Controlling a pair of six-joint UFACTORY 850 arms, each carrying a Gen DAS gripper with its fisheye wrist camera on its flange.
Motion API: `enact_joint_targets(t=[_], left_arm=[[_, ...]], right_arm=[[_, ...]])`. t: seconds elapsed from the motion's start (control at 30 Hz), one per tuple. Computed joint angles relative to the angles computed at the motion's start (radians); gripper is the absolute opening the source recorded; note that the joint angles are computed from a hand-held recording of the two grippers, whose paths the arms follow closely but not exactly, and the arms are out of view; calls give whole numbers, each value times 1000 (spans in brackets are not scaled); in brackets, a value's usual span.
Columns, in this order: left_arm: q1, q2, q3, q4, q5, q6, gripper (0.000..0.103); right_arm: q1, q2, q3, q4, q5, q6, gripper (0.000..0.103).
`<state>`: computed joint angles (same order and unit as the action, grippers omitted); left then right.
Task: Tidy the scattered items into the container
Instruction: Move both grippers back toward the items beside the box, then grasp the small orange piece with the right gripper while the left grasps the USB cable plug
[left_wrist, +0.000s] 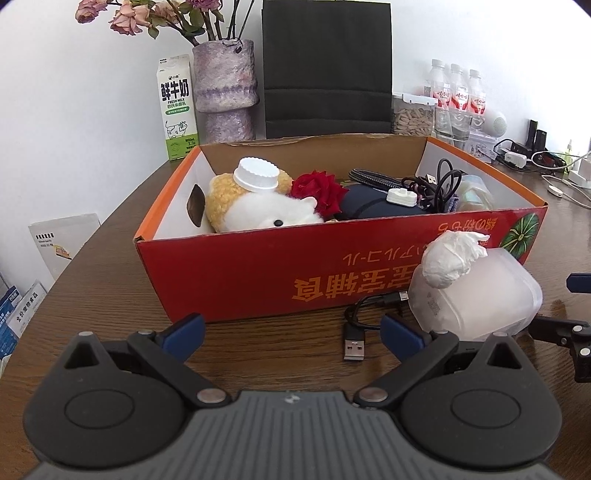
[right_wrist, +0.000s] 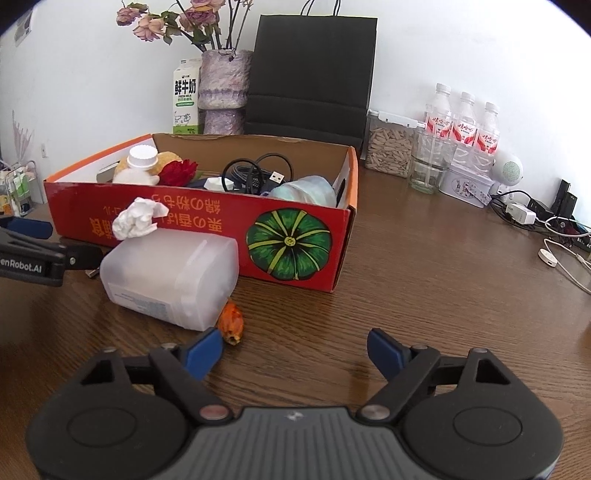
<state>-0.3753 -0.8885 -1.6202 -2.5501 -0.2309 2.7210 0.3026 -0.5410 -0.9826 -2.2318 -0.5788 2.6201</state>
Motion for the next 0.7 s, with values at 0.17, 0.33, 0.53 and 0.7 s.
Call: enact_joint_targets(t=[0.17,0.33,0.53,0.7], left_arm=[[-12,-16,-26,21,20,-28,103],[-10,-21,-34,159,7,-159,99],[-10,-30,-47,345,8,-339,85],[-7,-22,-31,438,-44,-407,50]], right_arm=[[-7,-10,-13,-66,12,29,76],[-24,-11,-9,-190,25,140,52],[-29,-7,-2,-255,30,193,38],[-29,-4,1,-271,30,204,21]])
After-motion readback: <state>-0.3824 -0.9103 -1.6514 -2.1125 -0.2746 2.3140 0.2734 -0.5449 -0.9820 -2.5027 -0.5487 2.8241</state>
